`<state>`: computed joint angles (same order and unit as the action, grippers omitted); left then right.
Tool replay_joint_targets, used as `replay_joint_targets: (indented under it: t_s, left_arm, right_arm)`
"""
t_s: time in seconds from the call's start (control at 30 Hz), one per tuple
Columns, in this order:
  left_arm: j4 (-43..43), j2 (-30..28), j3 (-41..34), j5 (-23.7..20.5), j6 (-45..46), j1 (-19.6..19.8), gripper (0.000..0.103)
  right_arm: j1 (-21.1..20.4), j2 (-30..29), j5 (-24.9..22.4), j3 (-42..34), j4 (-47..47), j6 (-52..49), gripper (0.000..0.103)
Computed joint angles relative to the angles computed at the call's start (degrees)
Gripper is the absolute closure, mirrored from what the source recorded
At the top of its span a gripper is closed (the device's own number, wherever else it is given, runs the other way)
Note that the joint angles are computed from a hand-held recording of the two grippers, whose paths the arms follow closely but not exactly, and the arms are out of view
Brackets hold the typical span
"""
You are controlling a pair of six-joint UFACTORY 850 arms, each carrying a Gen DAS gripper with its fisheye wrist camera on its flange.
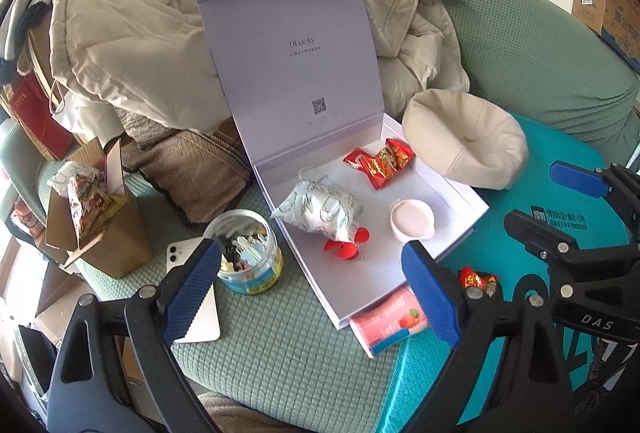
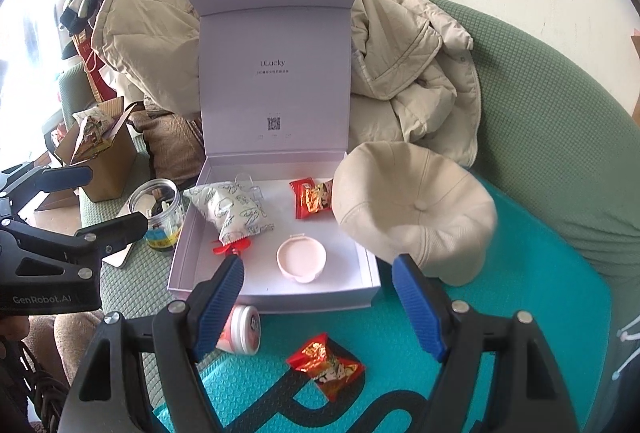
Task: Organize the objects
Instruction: 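Withdraw both tools from the gift box toward the pink bottle and snack packet, then grasp the pink drink bottle with the left tool while the right tool grasps a red snack packet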
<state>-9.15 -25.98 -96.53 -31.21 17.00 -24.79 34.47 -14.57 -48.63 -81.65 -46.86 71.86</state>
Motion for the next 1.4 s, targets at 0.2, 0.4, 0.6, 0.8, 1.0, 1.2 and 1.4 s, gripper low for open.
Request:
replay_joint_targets:
  t_s: [0.2, 0.4, 0.6, 0.8, 1.0, 1.2, 1.4]
  left_arm:
    - [-2.47, 1.20, 2.52, -0.30, 1.60, 0.05, 0.012]
    - [-7.02, 1.51, 4.52, -0.74, 3.44, 0.44, 0.012]
    - [-9.67, 1.20, 6.53, -2.39, 3.82, 0.07, 0.012]
    - [-11.61, 0.88, 8.46, -3.42, 4.50, -0.61, 0.012]
    - [-11.97, -0.78, 8.87, -4.18, 2.82, -1.04, 0.012]
    - [-16.00, -2.56, 8.27, -5.19, 3.38, -1.05, 0.012]
    - [-15.83, -4.81, 6.92, -6.33, 0.41, -1.45, 0.012]
  right_arm:
    - [0.79, 0.87, -0.01, 1.99, 0.84, 0.84, 0.025]
    - [1.39, 1.77, 0.47, 4.58, 2.09, 1.00, 0.025]
    - [1.88, 2.80, 0.92, 7.61, 2.84, 0.72, 0.025]
    - [1.86, 3.67, 3.99, 11.12, 3.60, -0.05, 0.025]
    - [0.96, 5.08, 7.52, 15.32, 3.80, 1.54, 0.025]
    - [-0.72, 6.27, 9.44, 18.62, 4.30, 2.48, 0.025]
    - [-1.65, 6.31, 12.22, 20.38, 2.37, 0.29, 0.025]
